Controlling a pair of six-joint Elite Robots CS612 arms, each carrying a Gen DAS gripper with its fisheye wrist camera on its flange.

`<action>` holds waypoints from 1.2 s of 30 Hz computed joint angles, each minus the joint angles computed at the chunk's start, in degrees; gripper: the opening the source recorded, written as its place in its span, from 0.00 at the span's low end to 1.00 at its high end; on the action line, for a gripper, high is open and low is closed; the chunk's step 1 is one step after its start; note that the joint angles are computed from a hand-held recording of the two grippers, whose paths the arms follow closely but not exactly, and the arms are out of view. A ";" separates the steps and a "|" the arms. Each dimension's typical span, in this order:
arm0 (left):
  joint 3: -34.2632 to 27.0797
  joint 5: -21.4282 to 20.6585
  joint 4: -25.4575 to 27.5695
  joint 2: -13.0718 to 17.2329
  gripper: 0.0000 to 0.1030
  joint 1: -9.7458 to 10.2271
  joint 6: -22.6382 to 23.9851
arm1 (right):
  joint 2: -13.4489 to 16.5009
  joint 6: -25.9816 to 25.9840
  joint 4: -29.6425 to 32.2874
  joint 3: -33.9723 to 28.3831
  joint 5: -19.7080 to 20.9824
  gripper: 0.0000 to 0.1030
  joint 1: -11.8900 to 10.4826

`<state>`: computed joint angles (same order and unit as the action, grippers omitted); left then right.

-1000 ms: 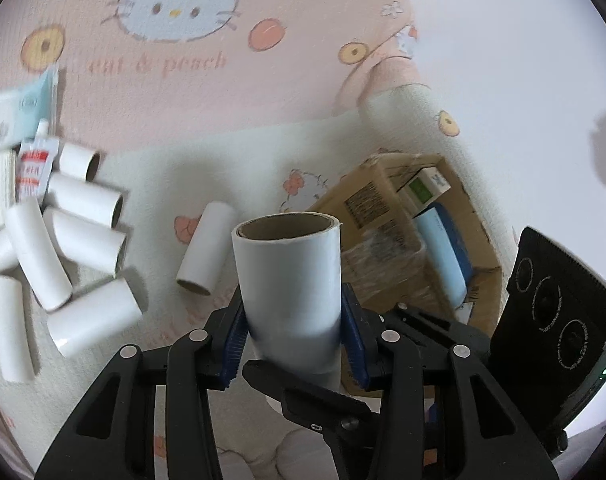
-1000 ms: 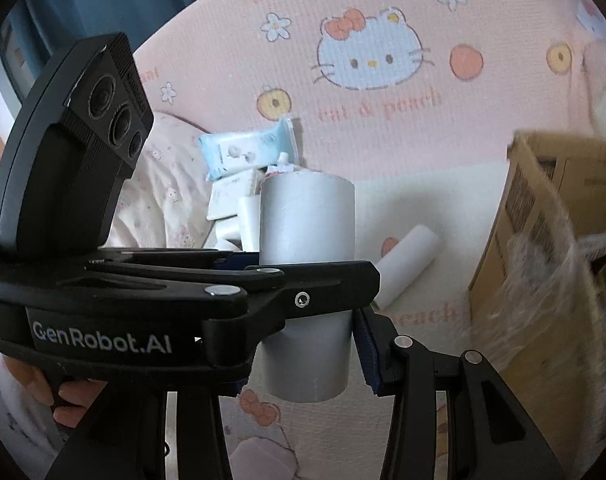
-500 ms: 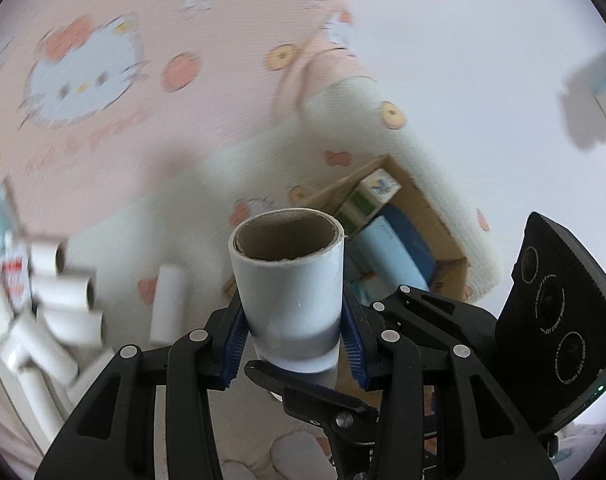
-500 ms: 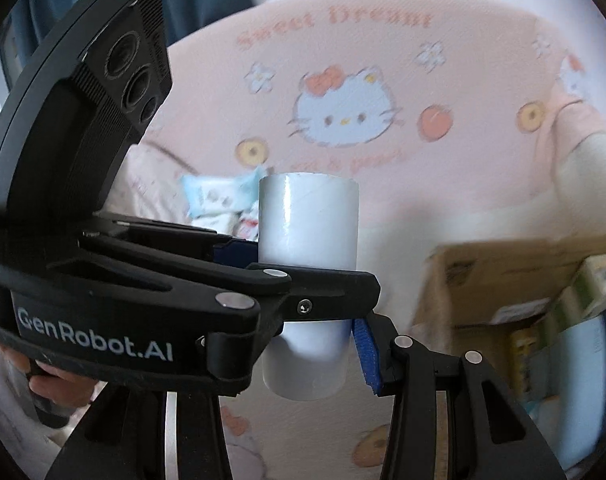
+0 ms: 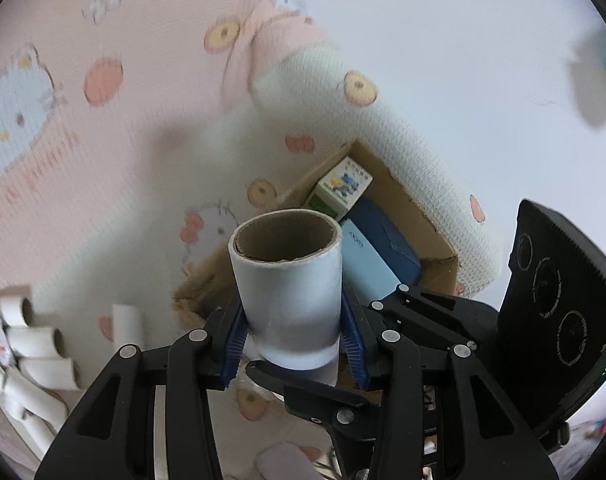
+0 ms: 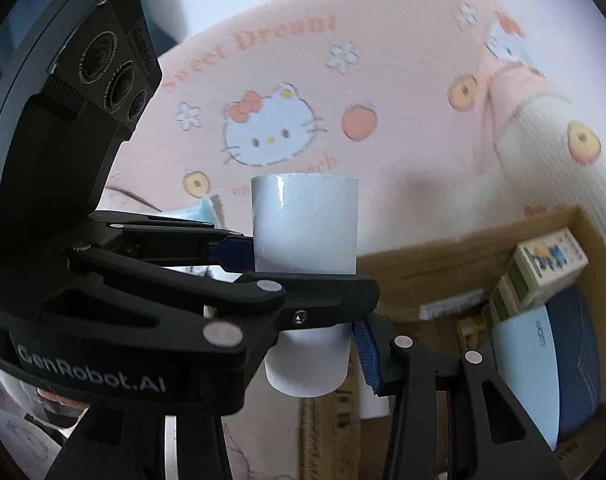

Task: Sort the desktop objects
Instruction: 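Lower the tube into the box beside the first tube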

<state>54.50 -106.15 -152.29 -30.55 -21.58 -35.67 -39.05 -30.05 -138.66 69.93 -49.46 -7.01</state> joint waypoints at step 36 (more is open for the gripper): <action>-27.30 -10.57 25.24 15.68 0.48 0.17 -10.55 | 8.51 1.90 23.88 -13.58 -9.27 0.40 -1.74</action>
